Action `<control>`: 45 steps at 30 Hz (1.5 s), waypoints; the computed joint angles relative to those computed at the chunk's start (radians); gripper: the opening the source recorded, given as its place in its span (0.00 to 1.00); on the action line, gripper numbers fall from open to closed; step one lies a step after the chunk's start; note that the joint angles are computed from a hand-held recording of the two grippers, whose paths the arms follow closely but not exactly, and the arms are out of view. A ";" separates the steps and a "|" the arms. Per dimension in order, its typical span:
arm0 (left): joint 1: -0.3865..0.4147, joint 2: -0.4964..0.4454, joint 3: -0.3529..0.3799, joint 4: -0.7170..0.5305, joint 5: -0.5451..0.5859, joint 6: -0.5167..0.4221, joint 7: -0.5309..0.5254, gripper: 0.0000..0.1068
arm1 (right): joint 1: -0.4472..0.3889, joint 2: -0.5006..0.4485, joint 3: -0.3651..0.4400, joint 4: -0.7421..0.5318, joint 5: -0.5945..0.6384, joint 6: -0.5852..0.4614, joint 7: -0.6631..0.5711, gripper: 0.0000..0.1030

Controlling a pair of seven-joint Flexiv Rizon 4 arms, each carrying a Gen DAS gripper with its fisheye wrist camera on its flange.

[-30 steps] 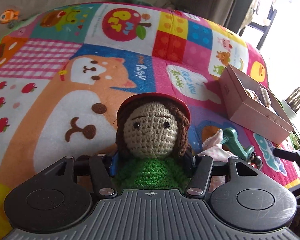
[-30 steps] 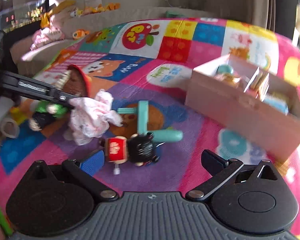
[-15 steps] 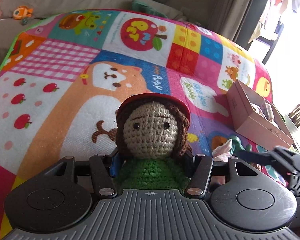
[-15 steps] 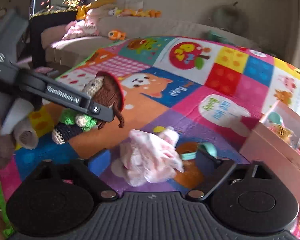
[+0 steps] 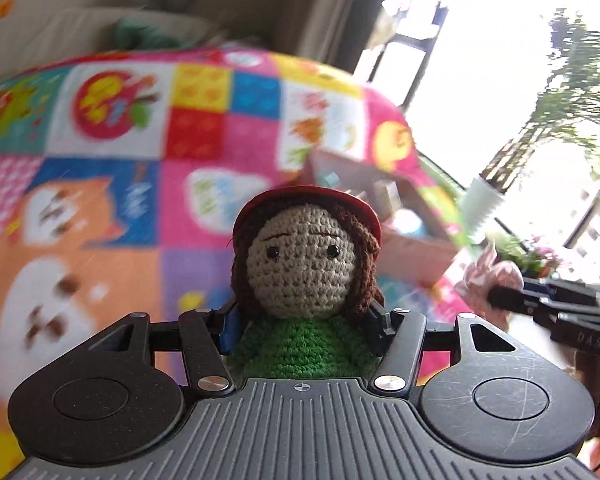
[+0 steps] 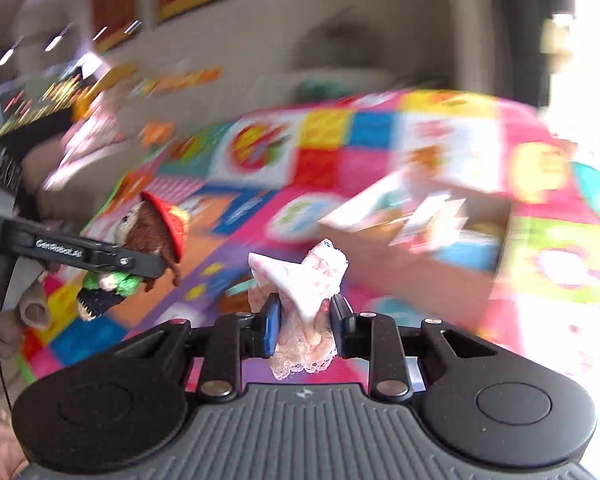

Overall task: Organize objects
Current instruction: 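Carry the doll toward the pink box with left while right carries the lace cloth, then drop the doll into the pink box with left while right lowers the lace cloth in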

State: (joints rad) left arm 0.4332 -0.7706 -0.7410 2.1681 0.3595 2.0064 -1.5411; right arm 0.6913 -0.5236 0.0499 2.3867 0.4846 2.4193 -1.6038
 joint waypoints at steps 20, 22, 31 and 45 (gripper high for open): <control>-0.653 -0.382 0.218 -1.196 -0.065 -0.788 0.821 0.61 | -0.285 -0.188 0.017 -0.009 -0.206 0.203 0.299 0.25; -0.677 -0.393 0.273 -1.233 -0.079 -0.834 0.835 0.61 | -0.291 -0.196 0.011 -0.013 -0.217 0.199 0.306 0.25; -0.620 -0.417 0.177 -1.153 -0.252 -0.692 0.950 0.61 | -0.303 -0.203 0.000 -0.034 -0.242 0.158 0.332 0.25; -0.487 -0.442 -0.064 -0.923 -0.415 -0.342 1.116 0.59 | -0.263 -0.191 -0.016 -0.057 -0.223 0.082 0.317 0.26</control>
State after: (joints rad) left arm -0.0539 -1.2127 -0.8047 1.2451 -0.0551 1.6648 -0.4246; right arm 0.4279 -0.7142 0.0335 2.3296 0.2617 2.5011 -1.2869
